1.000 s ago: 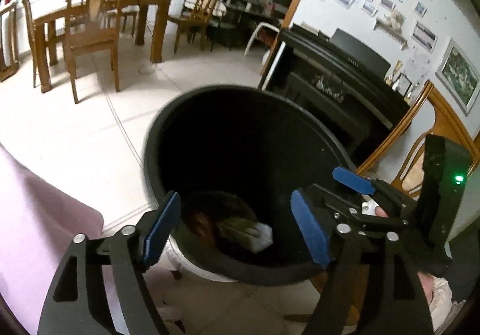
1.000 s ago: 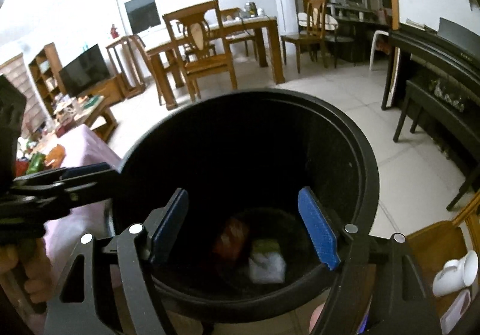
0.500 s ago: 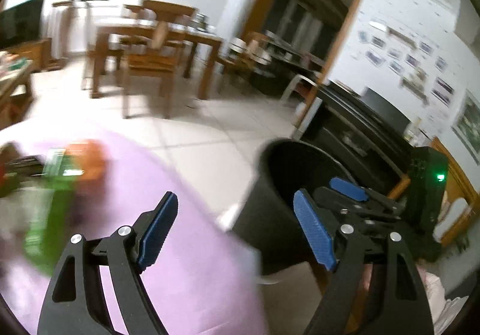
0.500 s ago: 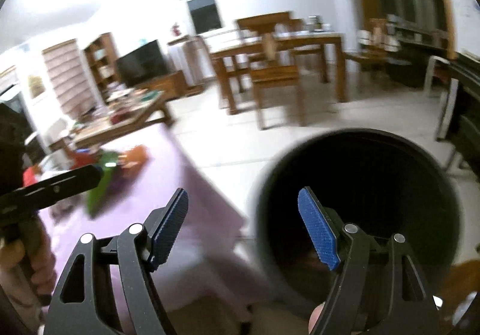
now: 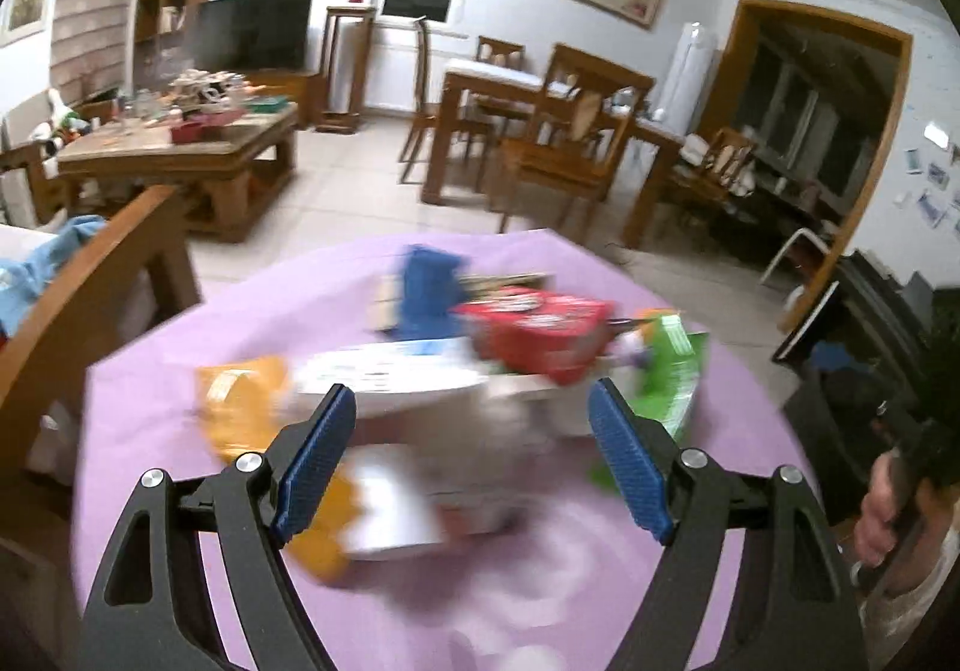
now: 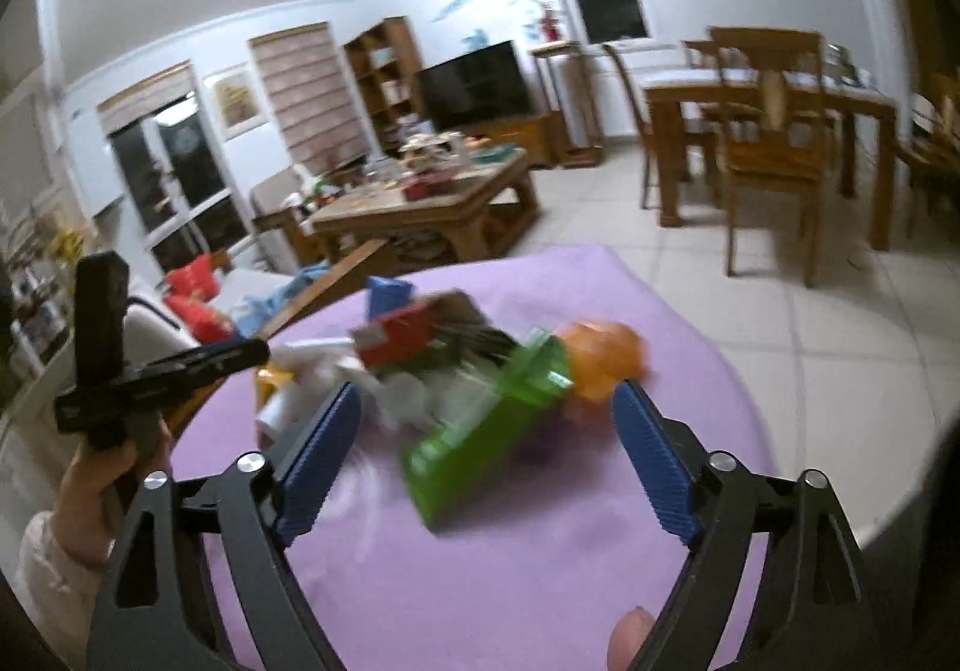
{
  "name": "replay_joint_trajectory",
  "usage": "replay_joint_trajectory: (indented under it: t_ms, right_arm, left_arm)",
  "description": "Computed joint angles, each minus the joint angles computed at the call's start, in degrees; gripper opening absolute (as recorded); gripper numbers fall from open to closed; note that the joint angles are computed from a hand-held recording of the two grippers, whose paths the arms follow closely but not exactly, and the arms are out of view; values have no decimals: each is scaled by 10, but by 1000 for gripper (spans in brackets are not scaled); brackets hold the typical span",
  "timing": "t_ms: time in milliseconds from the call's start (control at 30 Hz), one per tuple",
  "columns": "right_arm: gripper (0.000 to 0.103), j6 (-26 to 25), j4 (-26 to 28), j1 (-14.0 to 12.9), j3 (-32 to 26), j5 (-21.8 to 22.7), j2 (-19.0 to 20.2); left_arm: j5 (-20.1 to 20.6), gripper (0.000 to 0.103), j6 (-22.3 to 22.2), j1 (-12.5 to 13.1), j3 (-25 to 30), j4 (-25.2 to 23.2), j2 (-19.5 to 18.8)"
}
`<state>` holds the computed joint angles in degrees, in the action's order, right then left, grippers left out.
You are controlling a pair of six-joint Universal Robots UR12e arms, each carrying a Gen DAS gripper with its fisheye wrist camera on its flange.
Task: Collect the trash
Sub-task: 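Grasp the white parcel bag with left tool while right tool grasps red snack box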
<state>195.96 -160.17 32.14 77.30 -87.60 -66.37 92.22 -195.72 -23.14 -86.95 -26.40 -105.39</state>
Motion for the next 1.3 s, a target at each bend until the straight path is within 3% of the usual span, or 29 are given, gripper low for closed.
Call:
replay_joint_trajectory:
  t_ms: [133, 200, 267, 367, 467, 533, 567, 900, 1067, 1300]
  right_arm:
    - [85, -12, 22, 11, -72, 20, 52]
    - [85, -20, 46, 18, -117, 10, 82]
    - [85, -25, 69, 21, -145, 3, 101]
    - [85, -36, 129, 26, -209, -21, 138]
    - [84, -30, 155, 27, -249, -24, 166]
    - [69, -38, 137, 33, -264, -52, 183]
    - [55, -47, 142, 33, -268, -49, 186]
    - [54, -31, 95, 25, -221, -17, 168]
    - [54, 7, 48, 14, -188, 17, 151]
    - [54, 39, 7, 6, -156, 39, 134]
  left_arm:
    - [-20, 79, 64, 13, 9, -35, -7]
    - [-32, 79, 83, 20, 8, -39, -10]
    - [-46, 79, 84, 30, -9, -39, -4]
    - [-52, 92, 71, 36, -10, -43, -7]
    - [-64, 94, 48, 40, -19, -34, -6]
    - [-72, 95, 35, 42, -23, -20, -7]
    - [-77, 95, 33, 43, -23, -17, -8]
    - [-90, 91, -13, 45, -24, -3, -14]
    - [-76, 79, 3, 40, -23, 1, -15]
    - [-67, 82, 18, 36, -12, -18, -17]
